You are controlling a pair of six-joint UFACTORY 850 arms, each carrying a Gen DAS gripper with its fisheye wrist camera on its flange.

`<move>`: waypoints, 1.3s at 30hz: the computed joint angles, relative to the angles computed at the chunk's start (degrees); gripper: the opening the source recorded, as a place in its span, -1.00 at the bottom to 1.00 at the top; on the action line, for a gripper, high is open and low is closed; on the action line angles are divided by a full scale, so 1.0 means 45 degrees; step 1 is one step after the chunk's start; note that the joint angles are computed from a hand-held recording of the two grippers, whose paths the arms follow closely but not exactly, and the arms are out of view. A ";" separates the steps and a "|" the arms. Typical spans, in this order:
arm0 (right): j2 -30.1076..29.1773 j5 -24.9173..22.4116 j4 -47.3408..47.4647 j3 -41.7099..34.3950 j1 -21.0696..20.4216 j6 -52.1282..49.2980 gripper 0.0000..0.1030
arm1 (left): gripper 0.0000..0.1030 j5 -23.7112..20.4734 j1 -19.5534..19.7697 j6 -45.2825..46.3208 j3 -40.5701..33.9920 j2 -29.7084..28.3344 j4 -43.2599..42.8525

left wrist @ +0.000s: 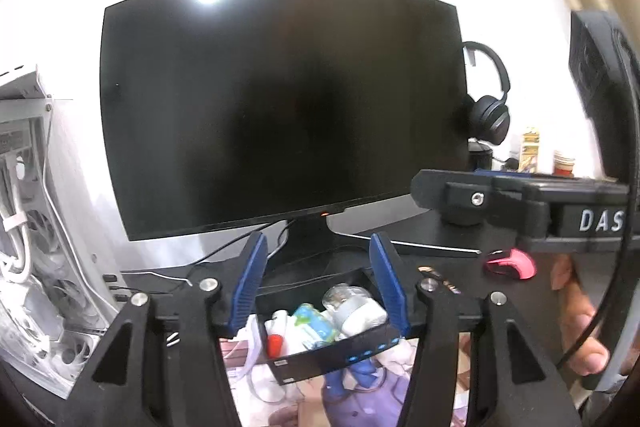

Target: Organize rigid objects

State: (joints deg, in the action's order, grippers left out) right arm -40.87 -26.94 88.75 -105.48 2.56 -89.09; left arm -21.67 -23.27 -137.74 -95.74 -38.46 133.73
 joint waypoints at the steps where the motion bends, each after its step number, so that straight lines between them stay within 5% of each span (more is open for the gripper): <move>1: 0.0093 -0.0130 0.0443 0.0166 -0.0039 -0.0437 0.79 | 0.11 -0.0163 -0.0036 0.0236 0.0067 0.0052 -0.0139; 3: 0.0293 -0.0144 0.1430 0.0541 -0.0043 -0.1529 0.79 | 0.59 -0.0399 -0.0072 0.0182 0.0171 0.0124 -0.0255; 5: 0.0489 0.0013 0.2349 0.0897 0.0002 -0.2695 0.79 | 0.83 -0.1006 -0.0104 -0.0471 0.0465 0.0262 0.0145; 19: 0.0617 -0.0857 0.4315 0.1452 -0.0266 -0.4894 0.98 | 0.91 -0.2532 -0.0335 0.0314 0.0949 0.0497 -0.0194; 24: 0.0988 -0.0744 0.6775 0.2305 -0.0230 -0.7637 0.98 | 0.91 -0.2754 -0.0391 0.0545 0.1093 0.0470 -0.0426; 39: 0.0835 -0.0645 1.0667 0.3553 -0.0583 -1.1688 0.98 | 0.91 -0.3432 -0.0275 -0.2078 0.1516 -0.0026 0.1033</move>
State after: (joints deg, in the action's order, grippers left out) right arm -37.11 -29.85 136.76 -89.49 -0.07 -141.69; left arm -37.11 -24.51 -147.09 -88.92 -38.57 138.38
